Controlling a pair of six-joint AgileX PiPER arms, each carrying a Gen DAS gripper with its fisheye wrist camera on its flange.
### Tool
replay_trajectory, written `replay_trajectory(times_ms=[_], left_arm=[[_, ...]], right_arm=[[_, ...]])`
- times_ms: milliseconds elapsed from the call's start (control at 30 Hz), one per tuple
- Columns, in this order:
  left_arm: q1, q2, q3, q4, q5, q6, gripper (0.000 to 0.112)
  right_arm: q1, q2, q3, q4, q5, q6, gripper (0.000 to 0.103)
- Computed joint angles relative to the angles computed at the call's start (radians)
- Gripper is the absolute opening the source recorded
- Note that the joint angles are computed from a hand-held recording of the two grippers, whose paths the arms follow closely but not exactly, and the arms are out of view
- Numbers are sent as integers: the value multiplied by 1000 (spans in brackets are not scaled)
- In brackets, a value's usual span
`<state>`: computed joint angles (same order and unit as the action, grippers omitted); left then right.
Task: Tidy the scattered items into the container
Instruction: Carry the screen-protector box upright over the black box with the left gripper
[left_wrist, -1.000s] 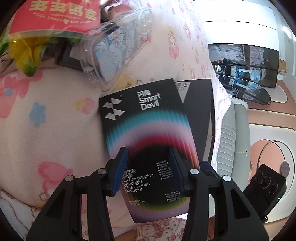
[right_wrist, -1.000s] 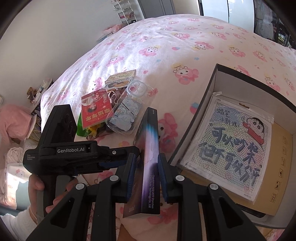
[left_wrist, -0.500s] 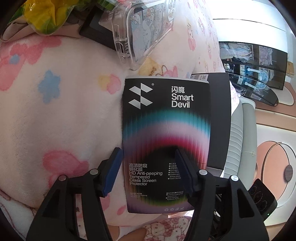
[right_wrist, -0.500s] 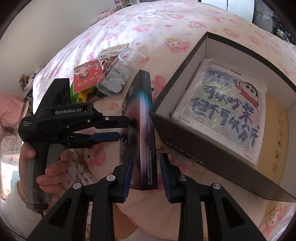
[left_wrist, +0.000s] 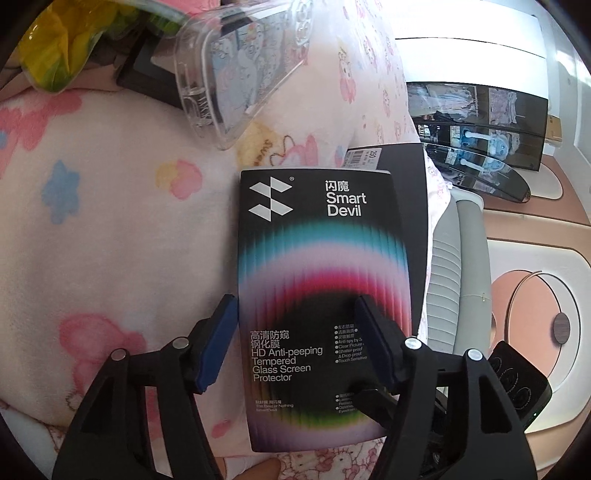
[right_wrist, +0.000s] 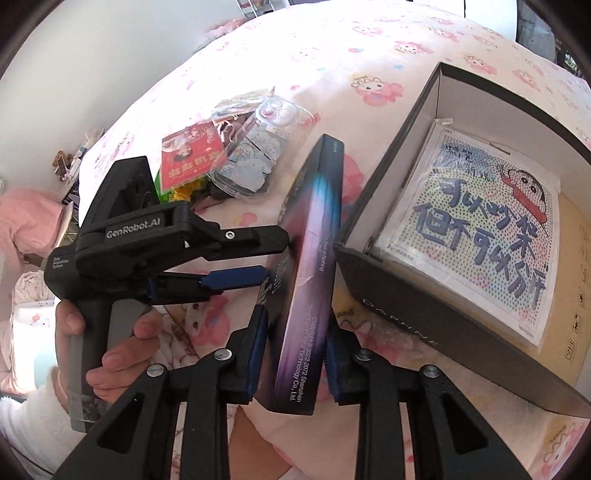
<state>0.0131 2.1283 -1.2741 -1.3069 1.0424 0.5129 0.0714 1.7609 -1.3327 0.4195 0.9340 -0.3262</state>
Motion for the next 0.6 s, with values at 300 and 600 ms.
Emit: replay_trajectory(times_ms=[300, 600], left_arm=[[-39, -48, -71, -24, 32, -29, 65], [-174, -53, -356, 142, 11, -231, 63]], right_arm=[[-27, -111, -1, 2, -3, 23, 24], [-222, -211, -4, 140, 40, -81, 24]])
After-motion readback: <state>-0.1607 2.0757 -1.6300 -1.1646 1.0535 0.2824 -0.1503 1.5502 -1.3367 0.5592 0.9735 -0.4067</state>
